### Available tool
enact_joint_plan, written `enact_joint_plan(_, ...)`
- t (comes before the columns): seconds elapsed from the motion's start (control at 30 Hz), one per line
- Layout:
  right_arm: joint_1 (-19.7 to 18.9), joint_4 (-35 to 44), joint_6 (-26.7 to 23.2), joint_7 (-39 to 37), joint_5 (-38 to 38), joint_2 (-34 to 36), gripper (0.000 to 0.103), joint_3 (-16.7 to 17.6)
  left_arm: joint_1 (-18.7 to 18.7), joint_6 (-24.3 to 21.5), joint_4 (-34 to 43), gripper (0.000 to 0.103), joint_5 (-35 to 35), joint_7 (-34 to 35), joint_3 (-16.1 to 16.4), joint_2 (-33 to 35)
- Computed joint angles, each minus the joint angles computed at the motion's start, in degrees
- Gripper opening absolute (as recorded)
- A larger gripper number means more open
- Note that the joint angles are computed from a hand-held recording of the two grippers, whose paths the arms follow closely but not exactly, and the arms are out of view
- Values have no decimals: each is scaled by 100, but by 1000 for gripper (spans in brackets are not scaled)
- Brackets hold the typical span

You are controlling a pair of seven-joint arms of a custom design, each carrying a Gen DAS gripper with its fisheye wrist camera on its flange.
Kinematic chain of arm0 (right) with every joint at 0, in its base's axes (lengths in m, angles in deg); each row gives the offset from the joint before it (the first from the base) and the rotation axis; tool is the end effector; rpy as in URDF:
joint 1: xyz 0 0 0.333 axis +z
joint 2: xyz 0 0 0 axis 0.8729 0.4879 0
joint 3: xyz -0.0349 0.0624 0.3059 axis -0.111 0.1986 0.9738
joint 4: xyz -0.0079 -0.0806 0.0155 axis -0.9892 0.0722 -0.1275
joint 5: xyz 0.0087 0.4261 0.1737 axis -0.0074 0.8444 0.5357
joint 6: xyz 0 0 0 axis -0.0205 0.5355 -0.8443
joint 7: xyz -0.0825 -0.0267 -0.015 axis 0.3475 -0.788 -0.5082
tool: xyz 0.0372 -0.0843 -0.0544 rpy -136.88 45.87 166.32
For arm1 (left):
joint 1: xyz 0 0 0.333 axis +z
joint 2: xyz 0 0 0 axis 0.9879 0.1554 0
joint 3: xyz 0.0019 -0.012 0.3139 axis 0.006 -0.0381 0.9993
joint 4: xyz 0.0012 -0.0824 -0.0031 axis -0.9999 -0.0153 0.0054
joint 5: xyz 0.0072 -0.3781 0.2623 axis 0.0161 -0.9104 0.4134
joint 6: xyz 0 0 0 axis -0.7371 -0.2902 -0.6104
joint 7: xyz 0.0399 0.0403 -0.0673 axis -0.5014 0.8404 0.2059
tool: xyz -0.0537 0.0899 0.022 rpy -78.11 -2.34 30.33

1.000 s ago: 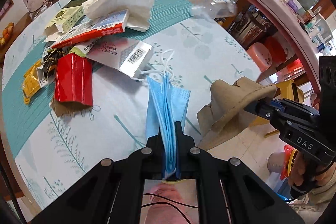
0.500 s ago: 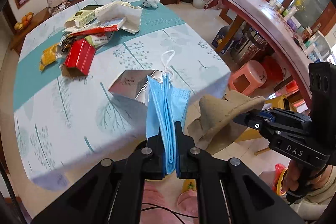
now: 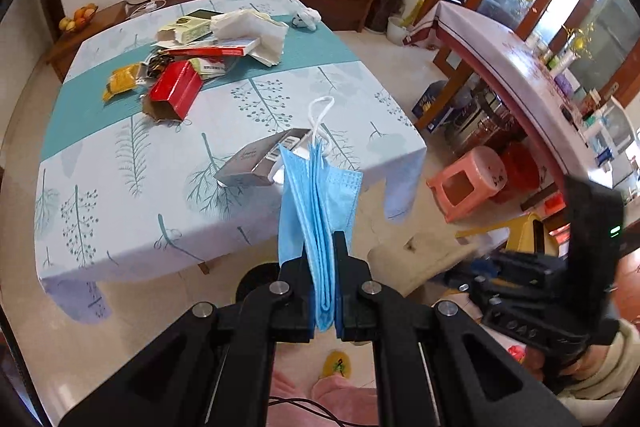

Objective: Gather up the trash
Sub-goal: 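Carry the mask and cup holder over the black bin with both tools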

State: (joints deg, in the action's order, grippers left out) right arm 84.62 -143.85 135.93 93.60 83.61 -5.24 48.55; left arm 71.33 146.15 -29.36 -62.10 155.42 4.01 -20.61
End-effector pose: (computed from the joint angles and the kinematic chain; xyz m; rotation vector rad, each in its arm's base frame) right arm 0.4099 0.3644 0.7842 -1.6109 1.9220 -0.0529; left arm 0.4929 -0.1613 0.8034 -1.5575 2.5194 -0.8169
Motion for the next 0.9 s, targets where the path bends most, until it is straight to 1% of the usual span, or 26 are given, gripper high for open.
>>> enact_joint_plan(0.17, 62, -258, -57, 117, 220, -86, 16, -3, -12, -162, -184, 4, -119, -20, 71, -211)
enact_joint_plan(0.43, 135, -726, 19, 322, 543, -118, 16, -25, -112, -447, -791, 4, -251, 46, 150, -564)
enact_joint_plan(0.6, 121, -1210, 163, 778, 594, -82, 16, 2, -117, -499, -1234, 4, -314, 195, 198, -555)
enact_joint_plan(0.73, 118, -1492, 180, 1154, 440, 120, 16, 35, -61, -384, -1853, 4, -335, 285, 191, -520)
enact_joint_plan(0.77, 128, -1605, 261, 1251, 398, 175, 16, 44, -51, -338, -1989, 4, -340, 324, 185, -519)
enact_joint_plan(0.83, 158, -1816, 443, 1415, 355, 302, 16, 40, -33, -142, -2383, 4, -341, 432, 163, -486)
enact_joint_plan(0.9, 203, -1967, 632, 1493, 292, 474, 16, 27, -19, 257, -2844, 4, -314, 562, 109, -416)
